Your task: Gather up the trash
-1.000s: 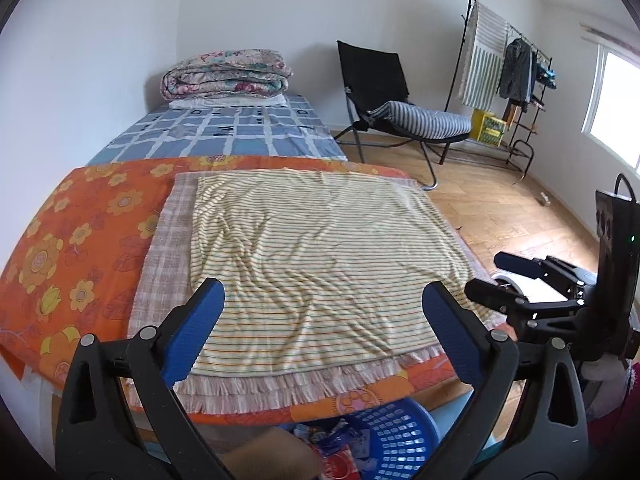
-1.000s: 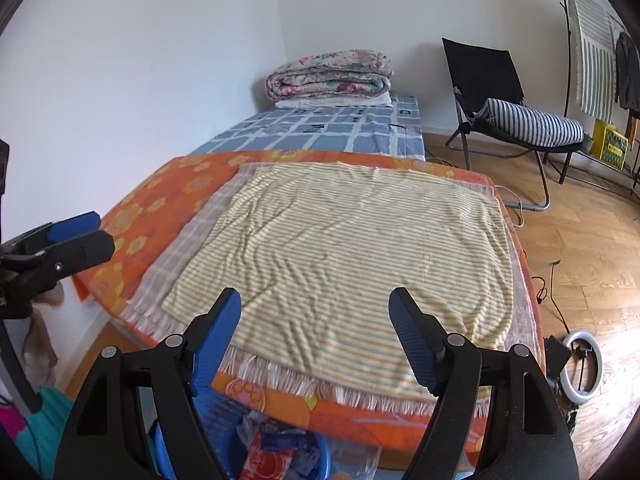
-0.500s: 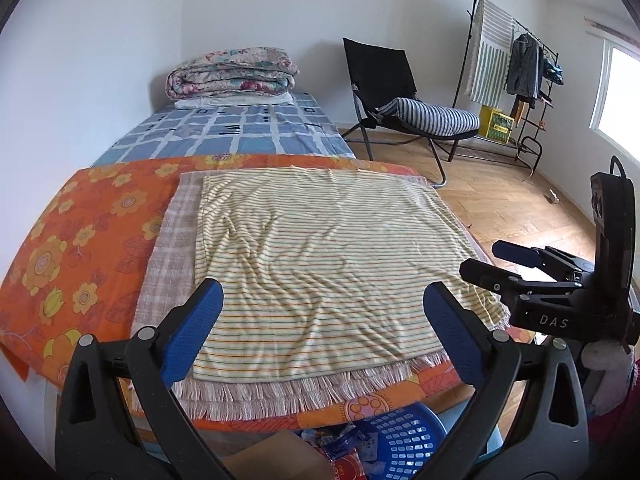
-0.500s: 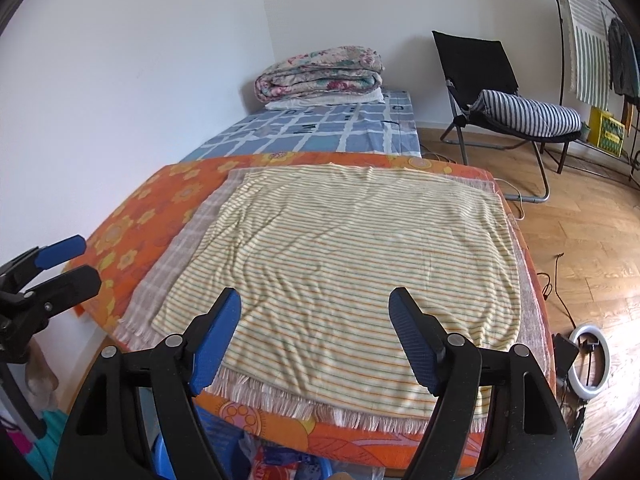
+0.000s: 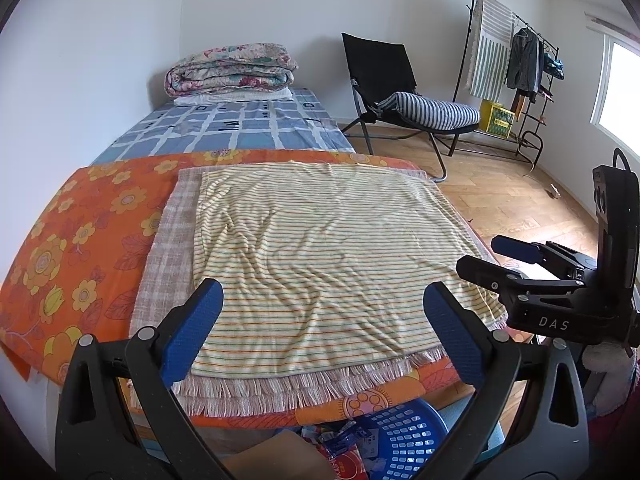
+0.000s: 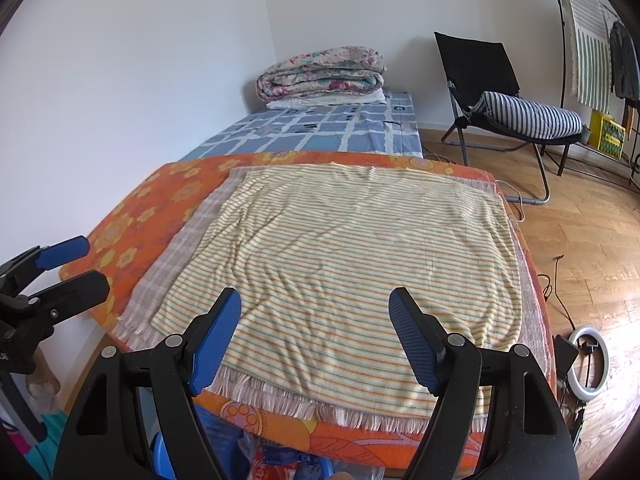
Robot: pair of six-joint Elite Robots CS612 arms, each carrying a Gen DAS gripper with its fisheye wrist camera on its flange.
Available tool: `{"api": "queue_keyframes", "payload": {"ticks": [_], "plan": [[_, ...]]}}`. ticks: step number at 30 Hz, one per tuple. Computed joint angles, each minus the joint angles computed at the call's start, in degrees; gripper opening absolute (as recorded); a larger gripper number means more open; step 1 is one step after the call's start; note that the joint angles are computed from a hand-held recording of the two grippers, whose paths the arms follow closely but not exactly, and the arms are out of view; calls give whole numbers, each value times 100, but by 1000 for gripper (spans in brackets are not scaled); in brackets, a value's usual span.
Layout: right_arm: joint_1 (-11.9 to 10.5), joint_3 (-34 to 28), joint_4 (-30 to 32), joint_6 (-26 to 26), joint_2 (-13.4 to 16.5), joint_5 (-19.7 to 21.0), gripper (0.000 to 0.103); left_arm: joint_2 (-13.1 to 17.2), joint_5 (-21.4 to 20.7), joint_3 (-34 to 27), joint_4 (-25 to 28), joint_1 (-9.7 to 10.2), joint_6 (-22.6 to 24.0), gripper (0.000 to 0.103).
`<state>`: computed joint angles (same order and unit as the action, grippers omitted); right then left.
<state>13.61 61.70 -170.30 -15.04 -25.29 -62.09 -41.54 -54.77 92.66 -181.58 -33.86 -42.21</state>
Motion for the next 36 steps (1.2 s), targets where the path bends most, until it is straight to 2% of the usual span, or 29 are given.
{"api": "queue_keyframes", "payload": {"ticks": [36], "plan": [[-6,-1,40,-38,6,24,76,-26,-50,116,15,-11,-84,102]]}}
